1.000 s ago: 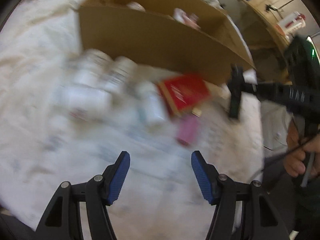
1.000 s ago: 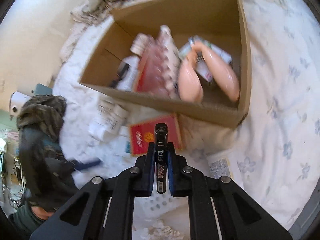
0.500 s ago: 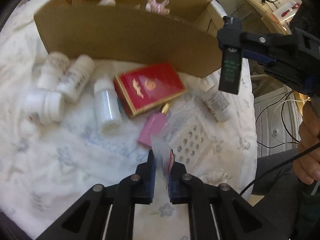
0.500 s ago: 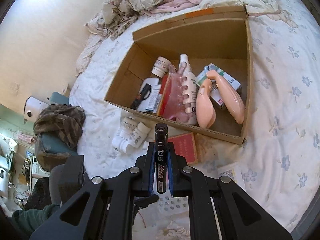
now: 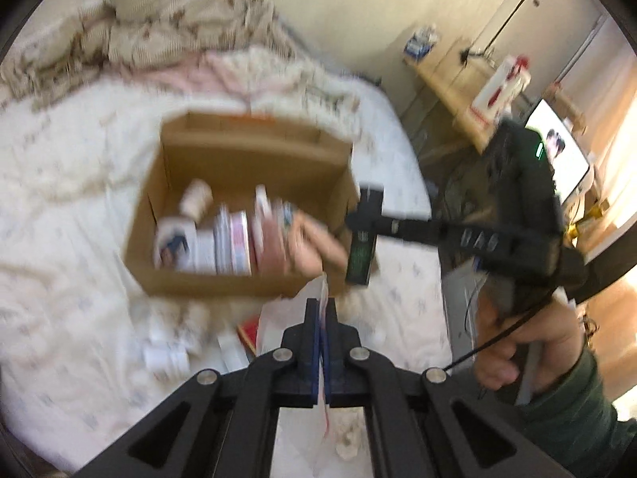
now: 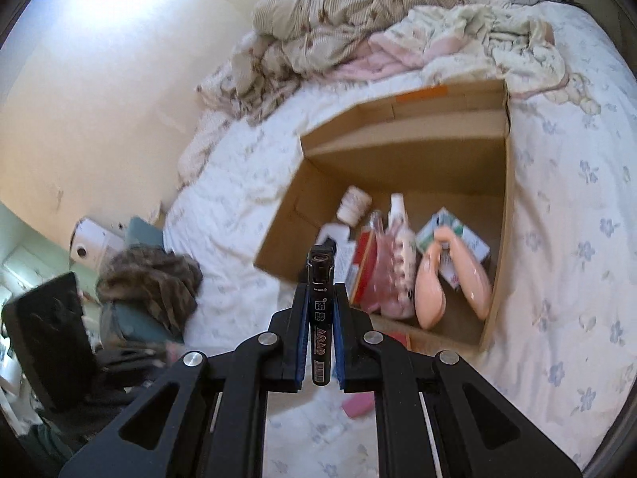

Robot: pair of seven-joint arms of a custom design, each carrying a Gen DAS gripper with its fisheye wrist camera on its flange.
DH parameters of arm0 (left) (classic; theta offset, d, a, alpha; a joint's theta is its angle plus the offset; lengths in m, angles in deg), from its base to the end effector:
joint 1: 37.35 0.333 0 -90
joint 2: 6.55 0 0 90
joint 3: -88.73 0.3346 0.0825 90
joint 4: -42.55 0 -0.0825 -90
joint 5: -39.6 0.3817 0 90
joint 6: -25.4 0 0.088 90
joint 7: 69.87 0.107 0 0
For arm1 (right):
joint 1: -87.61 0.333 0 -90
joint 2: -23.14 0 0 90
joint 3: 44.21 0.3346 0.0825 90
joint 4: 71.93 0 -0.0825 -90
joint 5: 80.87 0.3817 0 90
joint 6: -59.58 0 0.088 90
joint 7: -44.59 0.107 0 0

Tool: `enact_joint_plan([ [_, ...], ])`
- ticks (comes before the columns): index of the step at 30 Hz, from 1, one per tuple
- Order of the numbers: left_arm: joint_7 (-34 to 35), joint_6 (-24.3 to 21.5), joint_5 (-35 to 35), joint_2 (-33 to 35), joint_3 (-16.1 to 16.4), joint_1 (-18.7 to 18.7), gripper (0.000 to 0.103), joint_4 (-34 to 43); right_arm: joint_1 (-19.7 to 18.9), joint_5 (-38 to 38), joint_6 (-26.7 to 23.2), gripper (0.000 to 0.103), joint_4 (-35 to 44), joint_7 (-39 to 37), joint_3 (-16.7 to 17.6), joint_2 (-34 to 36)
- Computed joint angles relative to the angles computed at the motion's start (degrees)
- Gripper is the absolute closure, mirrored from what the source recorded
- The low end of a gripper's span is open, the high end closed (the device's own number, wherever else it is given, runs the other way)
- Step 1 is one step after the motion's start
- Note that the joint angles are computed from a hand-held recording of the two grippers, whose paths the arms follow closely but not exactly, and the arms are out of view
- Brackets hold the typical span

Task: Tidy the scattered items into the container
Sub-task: 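Lower the clear bag and black pen into the box and open both tools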

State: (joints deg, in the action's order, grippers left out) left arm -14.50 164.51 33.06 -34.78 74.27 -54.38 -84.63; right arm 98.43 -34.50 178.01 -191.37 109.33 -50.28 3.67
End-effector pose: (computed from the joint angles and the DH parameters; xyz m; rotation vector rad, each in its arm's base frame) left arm 0.3667 -0.2550 0.6557 -2.0880 1.8873 -0.9805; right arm 0.4729 0.0695 0.6337 -1.8100 1.4235 0.2618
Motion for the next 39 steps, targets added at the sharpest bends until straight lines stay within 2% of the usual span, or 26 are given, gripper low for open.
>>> enact_joint_plan([
  [6,-0.3,0.2,5.1,3.0,0.2,3.8,0.103,5.9,-0.3,2.3,4.4,0.091,1.2,1.4,0.0,1.1],
  [10,-1.3,0.6,9.6,6.6,-0.5,6.5,0.103,9.7,-0.7,0.9,6.2,0.091,2.6,3.0,0.5,3.3],
  [14,-2.8,3.7,15.0,10.6,-1.4,8.2,0.103,11.1,-1.2,-1.6,8.4,0.091,3.8,4.8,1.3,6.2],
  [17,-2.1,6.0,9.8,14.0,1.2,6.8,0.103,12.0,-1.6,-3.8,9.5,0.091,4.6,5.9,2.0,7.9],
  [20,-0.3,10.1,3.4,15.2,3.6,5.8,0.103,10.3,-1.8,-5.2,8.3,0.091,5.4,7.2,2.3,9.4],
  [21,-1.0,8.9,2.9,15.9,3.8,6.4,0.103,10.3,-1.9,-6.0,7.1,0.091,6.0,7.8,2.4,10.1],
  [27,-5.9,-6.4,8.0,20.4,3.6,9.6,0.103,11.4,-2.2,-9.5,5.8,0.091,7.2,9.1,3.6,11.9],
  [31,-6.7,-9.8,12.3,20.9,3.2,9.7,0.102,11.3,-2.2,-11.2,5.9,0.091,7.2,9.9,4.1,12.3],
  [33,-6.2,-10.3,11.8,20.9,3.4,9.5,0.101,11.0,-2.2,-12.1,5.7,0.091,7.2,10.6,4.3,12.6],
  [35,-6.0,-11.6,12.6,21.0,3.2,9.3,0.097,11.4,-2.3,-12.7,5.2,0.091,7.2,11.1,4.3,12.8],
  [36,-6.6,-12.7,14.4,21.0,2.8,9.2,0.084,11.8,-2.2,-13.0,5.0,0.091,7.2,11.1,4.4,12.9],
  [37,-7.1,-13.6,15.3,21.2,2.7,9.1,0.062,12.3,-2.2,-13.2,4.8,0.091,7.2,11.2,4.5,12.9],
  [38,-6.3,-12.7,14.1,20.8,2.9,8.9,0.057,11.9,-2.2,-13.5,4.8,0.091,7.1,11.5,4.5,12.9],
  [39,-5.3,-11.5,12.4,20.1,3.3,8.7,0.045,11.2,-2.3,-13.8,4.7,0.091,7.1,11.8,4.5,12.9],
])
